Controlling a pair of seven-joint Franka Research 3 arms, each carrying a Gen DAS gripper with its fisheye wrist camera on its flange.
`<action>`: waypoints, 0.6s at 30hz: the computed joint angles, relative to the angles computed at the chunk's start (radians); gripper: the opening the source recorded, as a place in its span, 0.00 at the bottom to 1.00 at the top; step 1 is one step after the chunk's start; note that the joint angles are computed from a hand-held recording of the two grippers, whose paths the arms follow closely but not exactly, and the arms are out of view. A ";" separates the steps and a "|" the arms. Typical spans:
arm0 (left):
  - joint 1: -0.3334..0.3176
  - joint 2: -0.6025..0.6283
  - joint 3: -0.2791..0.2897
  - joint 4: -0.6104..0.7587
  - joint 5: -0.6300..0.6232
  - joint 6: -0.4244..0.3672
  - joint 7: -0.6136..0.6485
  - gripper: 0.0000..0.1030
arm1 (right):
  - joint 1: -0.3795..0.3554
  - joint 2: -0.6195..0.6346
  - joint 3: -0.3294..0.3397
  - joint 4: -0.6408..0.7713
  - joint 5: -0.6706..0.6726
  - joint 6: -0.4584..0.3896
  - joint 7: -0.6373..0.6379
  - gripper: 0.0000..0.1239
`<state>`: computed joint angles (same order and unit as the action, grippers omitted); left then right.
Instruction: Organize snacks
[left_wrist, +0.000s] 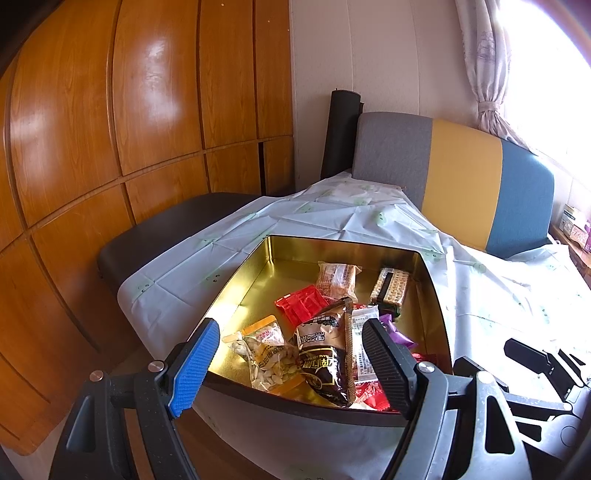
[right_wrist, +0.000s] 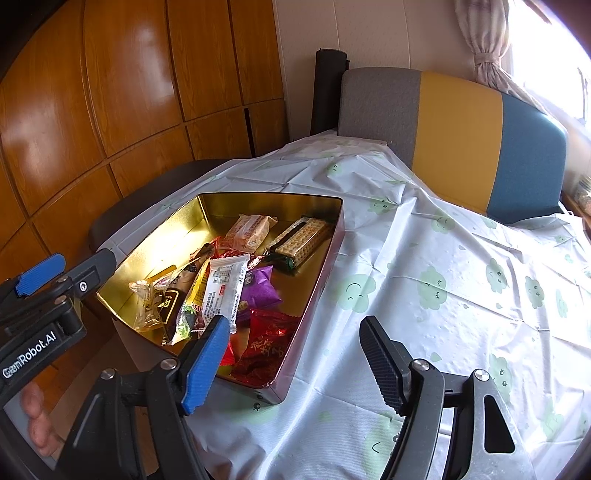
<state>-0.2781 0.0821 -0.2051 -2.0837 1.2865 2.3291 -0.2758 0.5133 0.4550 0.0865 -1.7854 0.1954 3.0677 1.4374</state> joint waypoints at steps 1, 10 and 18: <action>0.000 0.000 0.000 0.000 0.001 0.002 0.000 0.78 | 0.000 0.000 0.000 0.000 0.000 0.000 0.000 0.59; 0.002 -0.003 0.001 -0.002 0.004 0.003 -0.001 0.78 | 0.000 0.000 0.000 -0.003 0.003 0.004 0.000 0.60; 0.002 0.002 0.000 0.002 -0.003 0.003 0.023 0.78 | -0.002 0.001 0.000 -0.006 0.007 0.005 0.002 0.60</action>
